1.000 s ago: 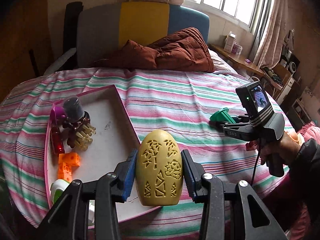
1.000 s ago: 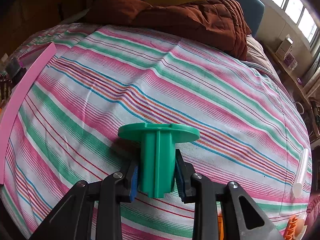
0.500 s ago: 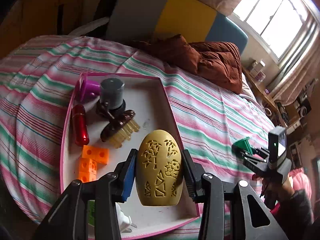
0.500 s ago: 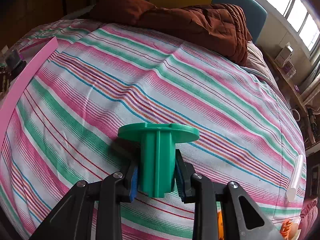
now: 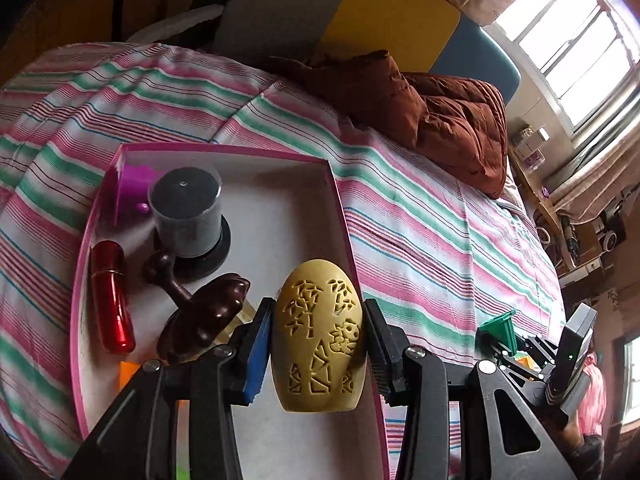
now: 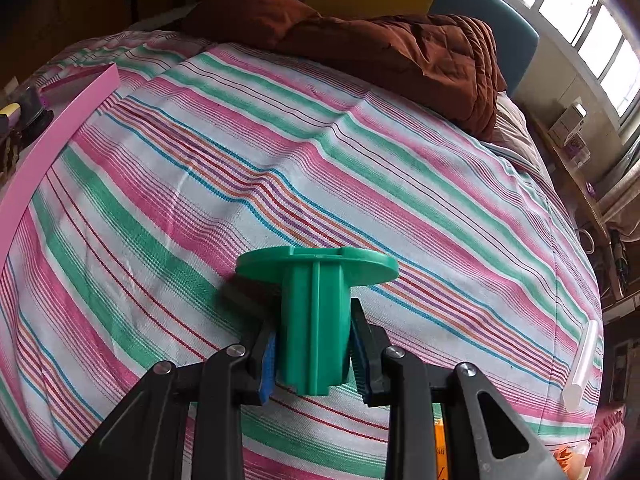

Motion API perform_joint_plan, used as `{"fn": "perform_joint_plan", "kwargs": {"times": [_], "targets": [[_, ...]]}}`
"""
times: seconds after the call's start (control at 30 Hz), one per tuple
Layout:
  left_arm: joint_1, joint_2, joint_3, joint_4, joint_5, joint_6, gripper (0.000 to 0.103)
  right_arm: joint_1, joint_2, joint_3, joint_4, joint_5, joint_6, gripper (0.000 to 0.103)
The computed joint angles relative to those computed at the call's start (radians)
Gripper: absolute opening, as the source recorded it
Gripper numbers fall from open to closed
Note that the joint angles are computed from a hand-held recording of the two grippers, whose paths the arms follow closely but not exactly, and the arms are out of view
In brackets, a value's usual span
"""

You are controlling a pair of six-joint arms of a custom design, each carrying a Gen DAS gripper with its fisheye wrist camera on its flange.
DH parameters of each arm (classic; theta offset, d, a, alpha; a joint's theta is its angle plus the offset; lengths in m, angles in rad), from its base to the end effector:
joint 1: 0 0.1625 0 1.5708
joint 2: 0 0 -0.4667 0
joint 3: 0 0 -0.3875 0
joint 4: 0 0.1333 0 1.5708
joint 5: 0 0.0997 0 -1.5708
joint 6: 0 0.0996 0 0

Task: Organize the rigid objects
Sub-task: 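Carry the yellow egg over the tray with the left gripper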

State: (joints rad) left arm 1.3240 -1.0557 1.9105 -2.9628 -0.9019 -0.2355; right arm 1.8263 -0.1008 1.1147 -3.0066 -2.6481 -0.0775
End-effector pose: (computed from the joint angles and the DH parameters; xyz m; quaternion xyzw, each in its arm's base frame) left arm 0.0402 -0.6391 0.2602 -0.0820 0.9112 -0.3190 0.2475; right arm 0.2411 -0.7426 -0.1217 0.0332 -0.8456 0.2236 0.4836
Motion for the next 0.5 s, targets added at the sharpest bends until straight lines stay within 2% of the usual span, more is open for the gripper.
{"fn": "perform_joint_plan", "kwargs": {"times": [0.17, 0.23, 0.3, 0.4, 0.5], "targets": [[0.002, 0.030, -0.028, 0.019, 0.021, 0.028, 0.044, 0.003, 0.004, -0.005, 0.002, -0.008, -0.005, 0.030], [-0.002, 0.048, -0.039, 0.011, 0.069, 0.047, 0.044, 0.004, 0.005, -0.005, 0.002, -0.009, -0.006, 0.030], [0.000, 0.053, -0.051, 0.024, 0.071, 0.054, 0.044, 0.004, 0.005, -0.006, 0.003, -0.010, -0.005, 0.030], [-0.011, 0.073, -0.063, 0.025, 0.127, 0.099, 0.044, 0.004, 0.007, -0.009, 0.003, -0.012, -0.008, 0.030], [-0.013, 0.083, -0.070, 0.034, 0.136, 0.118, 0.044, 0.005, 0.008, -0.009, 0.004, -0.012, -0.007, 0.030]]}}
